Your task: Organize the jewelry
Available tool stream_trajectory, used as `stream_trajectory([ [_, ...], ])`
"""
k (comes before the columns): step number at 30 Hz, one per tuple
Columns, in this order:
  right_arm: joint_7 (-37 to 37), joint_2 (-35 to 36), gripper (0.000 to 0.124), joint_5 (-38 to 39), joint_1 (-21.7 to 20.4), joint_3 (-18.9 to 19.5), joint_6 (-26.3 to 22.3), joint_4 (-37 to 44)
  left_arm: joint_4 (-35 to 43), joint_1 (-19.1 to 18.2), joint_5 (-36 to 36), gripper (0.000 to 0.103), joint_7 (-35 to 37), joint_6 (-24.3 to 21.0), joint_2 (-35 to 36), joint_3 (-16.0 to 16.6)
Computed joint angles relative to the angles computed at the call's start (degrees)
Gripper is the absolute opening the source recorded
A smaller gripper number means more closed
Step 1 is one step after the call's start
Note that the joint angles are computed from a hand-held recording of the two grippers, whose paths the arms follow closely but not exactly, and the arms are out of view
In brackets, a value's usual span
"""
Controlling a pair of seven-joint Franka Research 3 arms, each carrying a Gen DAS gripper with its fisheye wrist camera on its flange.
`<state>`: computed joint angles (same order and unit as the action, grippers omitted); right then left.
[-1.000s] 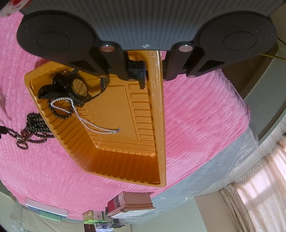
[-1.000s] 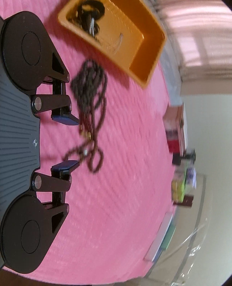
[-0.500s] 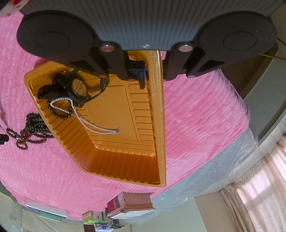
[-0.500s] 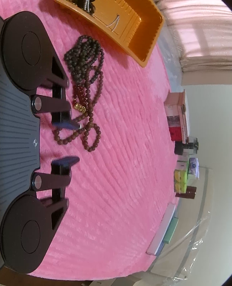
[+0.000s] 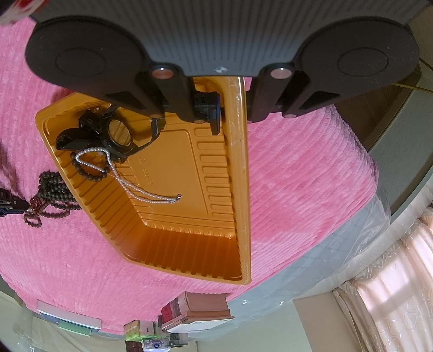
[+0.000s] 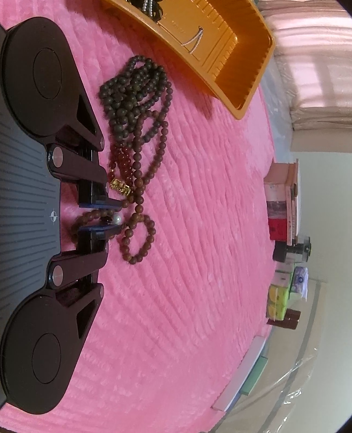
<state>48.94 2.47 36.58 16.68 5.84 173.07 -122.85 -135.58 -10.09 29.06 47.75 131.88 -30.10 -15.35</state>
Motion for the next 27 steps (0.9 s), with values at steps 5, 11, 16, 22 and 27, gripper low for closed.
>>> stream_trajectory([
  [5,-3.88,-1.73,0.000,5.21,0.28,0.26,1.34,-0.99,0.03,-0.03,0.08,0.003,0.03,-0.02,0.02,0.04],
  [11,-6.30,-4.15,0.000,9.13,1.46,-0.81,3.06,-2.75,-0.21,-0.03,0.14,0.003,-0.09,0.11,-0.09,0.04],
  [16,-9.80,-6.44,0.000,13.69,3.02,-2.23,3.74,-3.80,-0.26,-0.02,0.18,0.003,-0.21,0.12,-0.08,0.00],
  [22,-16.79,-8.79,0.000,19.88,6.18,-3.83,2.96,-3.42,-0.33,-0.02,0.29,0.003,-0.40,0.23,-0.08,-0.05],
  [27,-23.49,-9.37,0.000,26.05,8.74,-3.87,0.26,-1.29,-0.21,-0.03,0.31,0.003,-0.47,0.25,0.02,-0.07],
])
